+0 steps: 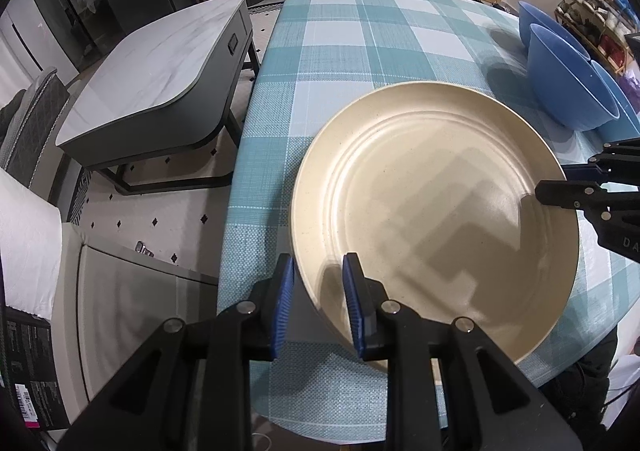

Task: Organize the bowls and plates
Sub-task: 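Carry the cream plate on edge with both tools toward the stacked cream plates, then lower the cream plate onto the stacked cream plates and open both tools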

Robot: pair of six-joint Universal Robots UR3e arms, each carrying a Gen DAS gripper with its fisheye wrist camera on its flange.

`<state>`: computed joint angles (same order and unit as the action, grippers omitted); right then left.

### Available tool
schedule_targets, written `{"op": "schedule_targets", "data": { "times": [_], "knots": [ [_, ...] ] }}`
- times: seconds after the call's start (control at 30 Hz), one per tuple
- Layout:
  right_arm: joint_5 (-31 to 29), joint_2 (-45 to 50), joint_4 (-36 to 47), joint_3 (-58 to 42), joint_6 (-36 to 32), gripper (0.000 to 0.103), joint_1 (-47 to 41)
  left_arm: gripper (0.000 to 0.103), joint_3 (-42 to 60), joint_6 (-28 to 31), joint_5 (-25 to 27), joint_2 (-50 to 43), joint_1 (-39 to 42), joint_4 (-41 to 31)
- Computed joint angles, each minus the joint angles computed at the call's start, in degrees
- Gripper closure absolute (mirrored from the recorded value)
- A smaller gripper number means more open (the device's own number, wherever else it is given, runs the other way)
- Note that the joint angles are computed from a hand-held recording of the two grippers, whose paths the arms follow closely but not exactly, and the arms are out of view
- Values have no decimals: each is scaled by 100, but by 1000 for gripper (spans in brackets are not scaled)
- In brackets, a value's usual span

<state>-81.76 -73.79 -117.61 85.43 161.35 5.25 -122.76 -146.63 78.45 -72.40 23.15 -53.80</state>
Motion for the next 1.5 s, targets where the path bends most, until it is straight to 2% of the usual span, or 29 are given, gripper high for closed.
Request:
{"op": "schedule_targets", "data": {
  "times": [0.2, 0.57, 0.83, 0.93, 1.0, 1.07, 1.17, 1.23, 1.33, 1.37, 1.4, 1.43, 1.5],
  "knots": [
    [80, 346, 472, -522, -108, 86, -23, 74, 13, 18, -91, 101, 59, -96],
    [-76, 373, 295, -494, -131, 86, 57, 73, 14, 95, -152, 2, 138, -191],
    [322, -210, -260, 51, 34, 83, -286, 71, 74, 102, -466, 348, 377, -389],
    [605, -599, -633, 449, 119, 83, -454, 67, 98, 127, -727, 620, 503, -599],
    [708, -866, -891, 717, 183, 80, -531, 60, 74, 127, -967, 931, 589, -734],
    [818, -1215, -1234, 1074, 280, 78, -639, 60, 47, 112, -1160, 1196, 616, -815],
    [1097, -1829, -1683, 1659, 417, 68, -909, 55, 113, 10, -1383, 1527, 509, -993],
    [1150, -2255, -1988, 2054, 556, 49, -1081, 55, 182, -152, -1491, 1645, 365, -1021],
    [1302, -2994, -2426, 2724, 641, 44, -1455, 53, 309, -447, -1762, 1670, 102, -1030],
    [1369, -3170, -2426, 2844, 617, 42, -1567, 47, 376, -609, -1792, 1580, -91, -935],
    [1506, -3367, -2371, 2966, 604, 34, -1733, 39, 426, -735, -1781, 1495, -272, -827],
    [1802, -3708, -2198, 3158, 610, 22, -2053, 35, 450, -862, -1779, 1431, -451, -677],
    [2148, -4255, -2049, 3475, 540, 19, -2541, 23, 374, -1137, -1826, 1391, -774, -175]
  ]
}}
